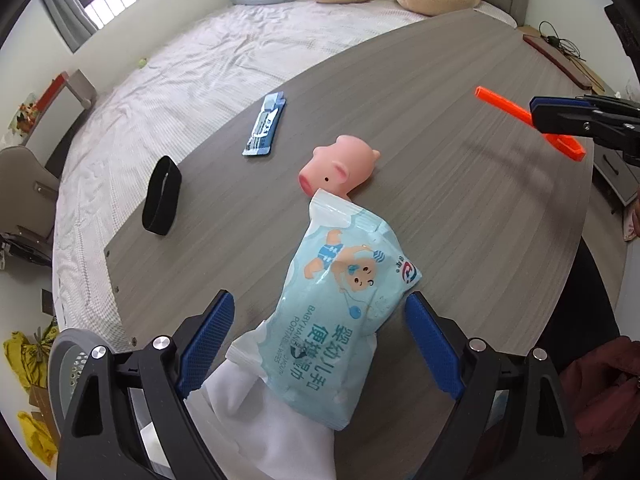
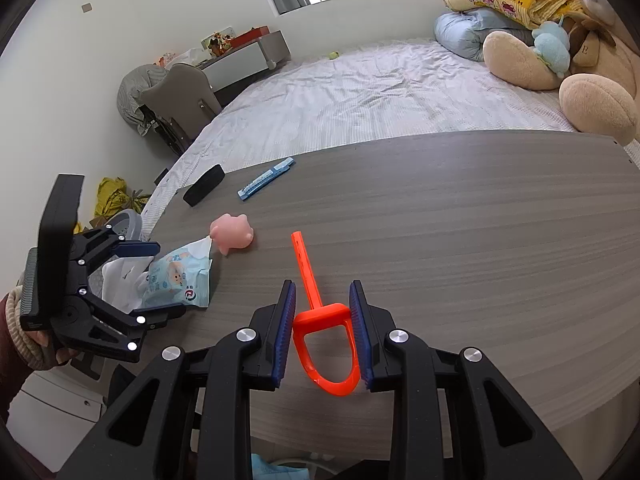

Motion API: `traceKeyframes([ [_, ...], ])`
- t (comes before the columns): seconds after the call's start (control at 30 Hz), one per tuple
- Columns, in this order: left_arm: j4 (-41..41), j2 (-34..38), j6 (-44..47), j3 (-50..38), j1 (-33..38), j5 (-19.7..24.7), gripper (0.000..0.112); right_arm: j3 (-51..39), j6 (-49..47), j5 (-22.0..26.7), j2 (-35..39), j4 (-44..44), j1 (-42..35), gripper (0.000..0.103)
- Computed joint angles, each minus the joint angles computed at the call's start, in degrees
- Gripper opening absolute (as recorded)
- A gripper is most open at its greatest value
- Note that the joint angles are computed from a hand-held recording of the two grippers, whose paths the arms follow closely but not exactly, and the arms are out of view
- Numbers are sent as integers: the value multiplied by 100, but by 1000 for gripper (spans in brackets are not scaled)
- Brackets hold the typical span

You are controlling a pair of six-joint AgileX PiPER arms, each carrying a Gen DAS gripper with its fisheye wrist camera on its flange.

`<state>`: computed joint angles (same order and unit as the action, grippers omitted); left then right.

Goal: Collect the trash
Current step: 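Grasp the blue wet-wipe pack with the left gripper while the right gripper holds the orange handle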

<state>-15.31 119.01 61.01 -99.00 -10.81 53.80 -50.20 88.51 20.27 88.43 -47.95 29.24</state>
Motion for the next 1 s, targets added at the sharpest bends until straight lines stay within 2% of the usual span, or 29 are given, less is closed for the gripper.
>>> traceKeyframes([
  [0.07, 13, 85, 10, -119, 11, 96, 86, -9, -10, 16, -11, 16, 5, 27],
  [0.17, 120, 116, -110, -96, -33, -25, 86, -4, -4, 23, -23, 7, 17, 27],
  [0.33, 51, 190, -130, -177, -33, 128, 85, 1, 35, 54, -42, -18, 44, 27],
  [0.4, -2, 187, -136, -156, -39, 150, 82, 22, 106, 85, -76, -69, 73, 27],
  [0.53, -135, 297, -286, -390, -25, 486, 61, 80, 215, 113, -146, -157, 106, 27],
  [0.77, -180, 213, -626, -383, 1, 590, 52, 196, 377, 120, -297, -302, 120, 27],
  [1.0, -605, -177, -721, -222, 191, 571, 51, 159, 375, 194, -374, -339, 203, 27],
])
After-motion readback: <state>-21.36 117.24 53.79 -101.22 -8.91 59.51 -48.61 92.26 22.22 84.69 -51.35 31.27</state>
